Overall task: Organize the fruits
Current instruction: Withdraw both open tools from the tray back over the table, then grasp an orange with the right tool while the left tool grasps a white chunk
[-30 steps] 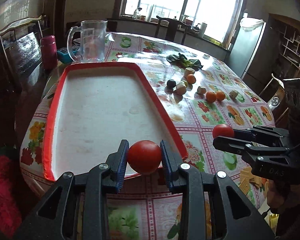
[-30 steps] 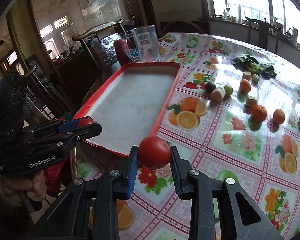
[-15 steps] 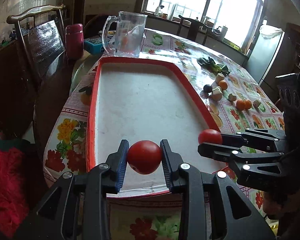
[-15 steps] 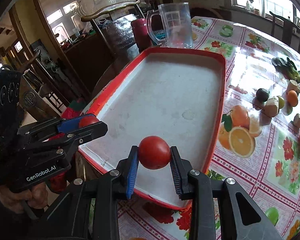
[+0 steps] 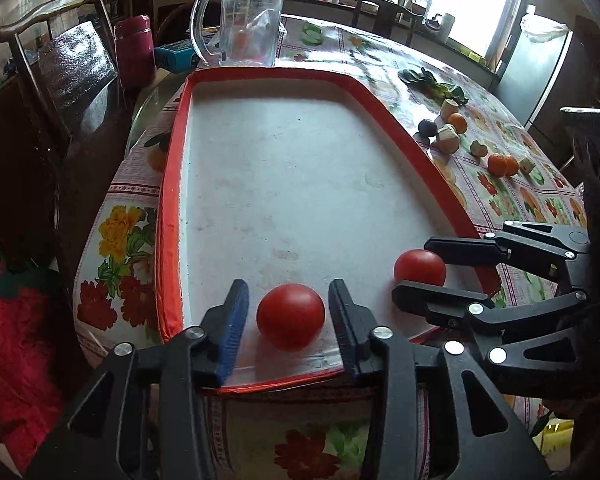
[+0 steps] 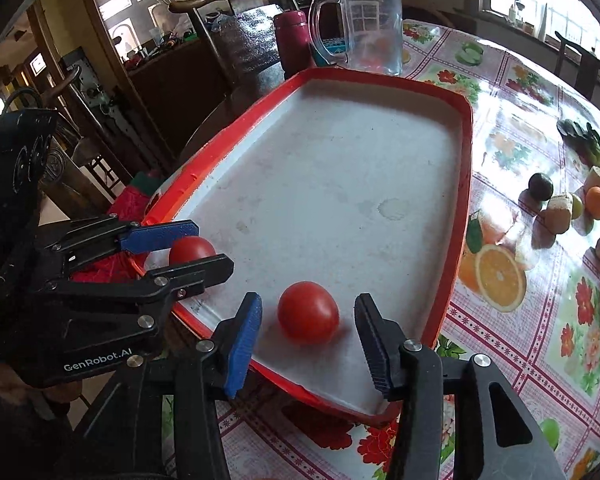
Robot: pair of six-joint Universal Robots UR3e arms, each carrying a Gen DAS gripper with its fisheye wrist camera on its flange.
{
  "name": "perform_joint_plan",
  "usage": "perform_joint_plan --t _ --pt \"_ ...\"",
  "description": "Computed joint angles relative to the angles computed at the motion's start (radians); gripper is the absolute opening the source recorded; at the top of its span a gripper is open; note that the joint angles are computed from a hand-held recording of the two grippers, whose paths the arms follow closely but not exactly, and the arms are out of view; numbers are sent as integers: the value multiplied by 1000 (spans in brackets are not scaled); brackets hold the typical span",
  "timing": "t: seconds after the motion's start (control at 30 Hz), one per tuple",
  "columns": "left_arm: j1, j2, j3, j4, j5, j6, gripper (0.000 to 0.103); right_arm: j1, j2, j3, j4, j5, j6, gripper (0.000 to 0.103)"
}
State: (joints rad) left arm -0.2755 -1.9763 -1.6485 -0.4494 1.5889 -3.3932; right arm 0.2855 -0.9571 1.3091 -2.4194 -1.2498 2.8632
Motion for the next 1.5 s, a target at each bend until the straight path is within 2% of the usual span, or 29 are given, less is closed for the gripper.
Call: perform_joint_plan --t 0.07,0.33,0.6,1.13,1.5 --pt "-5 8 -6 5 9 -4 52 -8 -35 41 -26 8 -9 50" --pt "-9 36 -23 13 10 -44 52 -100 -216 260 -116 61 -21 52" --pt "-81 -3 85 -2 34 -70 52 -255 -368 451 -161 112 -22 53" --pt "-231 -253 528 -177 7 -48 52 -590 -569 696 -189 191 -62 59" --pt "-282 -472 914 -358 7 -47 52 -712 -555 710 -209 207 -89 59"
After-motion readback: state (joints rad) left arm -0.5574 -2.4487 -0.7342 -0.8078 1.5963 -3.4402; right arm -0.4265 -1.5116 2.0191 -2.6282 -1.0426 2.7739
